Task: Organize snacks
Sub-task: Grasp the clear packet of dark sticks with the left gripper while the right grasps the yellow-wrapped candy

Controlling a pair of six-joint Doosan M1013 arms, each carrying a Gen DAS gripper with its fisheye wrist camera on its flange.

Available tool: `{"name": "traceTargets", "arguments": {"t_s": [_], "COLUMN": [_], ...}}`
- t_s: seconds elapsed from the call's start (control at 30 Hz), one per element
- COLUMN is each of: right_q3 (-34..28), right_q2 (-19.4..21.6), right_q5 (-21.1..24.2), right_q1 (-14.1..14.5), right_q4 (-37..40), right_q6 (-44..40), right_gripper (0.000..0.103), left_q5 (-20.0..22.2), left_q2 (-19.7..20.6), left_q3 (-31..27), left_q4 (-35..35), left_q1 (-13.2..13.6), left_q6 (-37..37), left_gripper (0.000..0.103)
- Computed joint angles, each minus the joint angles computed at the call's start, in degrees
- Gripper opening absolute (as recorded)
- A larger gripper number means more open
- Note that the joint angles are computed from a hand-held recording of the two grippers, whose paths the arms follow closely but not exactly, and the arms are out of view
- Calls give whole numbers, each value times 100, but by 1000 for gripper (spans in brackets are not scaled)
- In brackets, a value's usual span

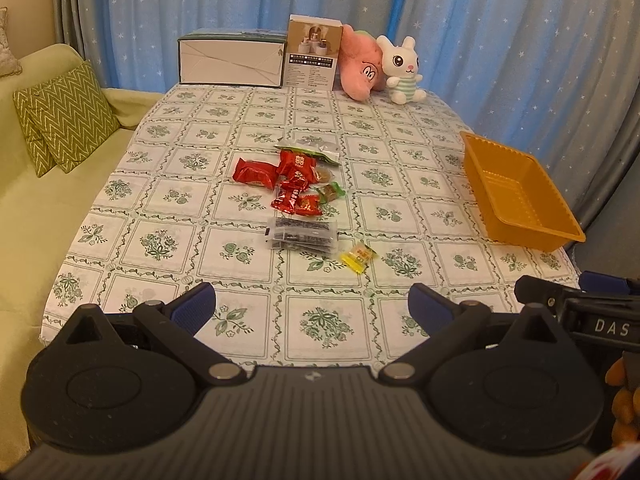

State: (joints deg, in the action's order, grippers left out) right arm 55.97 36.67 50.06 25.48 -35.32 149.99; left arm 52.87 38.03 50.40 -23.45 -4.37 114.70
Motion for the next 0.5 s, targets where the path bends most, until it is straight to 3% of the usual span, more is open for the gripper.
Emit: {"name": "traceTargets", "arguments": {"t_s": [0.1, 0.3, 0.5], "right_q3": [17, -201, -551], "right_q2": [65, 321, 619], "right_q5": [-285, -421, -515], "right_q1": [-70, -166, -229], "right_q4": [189, 385, 718], "right_q6": [-194, -509, -985], "right_gripper": [103, 102, 101], "left_q5": [105, 430, 1009], "left_q2": [186, 654, 1240], "left_q3": [-241, -914, -1899], "left_q4": [119, 383, 327], "left_q1": [3, 0, 14], "left_q6": [-33, -31, 728], "left_gripper": [102, 102, 100]}}
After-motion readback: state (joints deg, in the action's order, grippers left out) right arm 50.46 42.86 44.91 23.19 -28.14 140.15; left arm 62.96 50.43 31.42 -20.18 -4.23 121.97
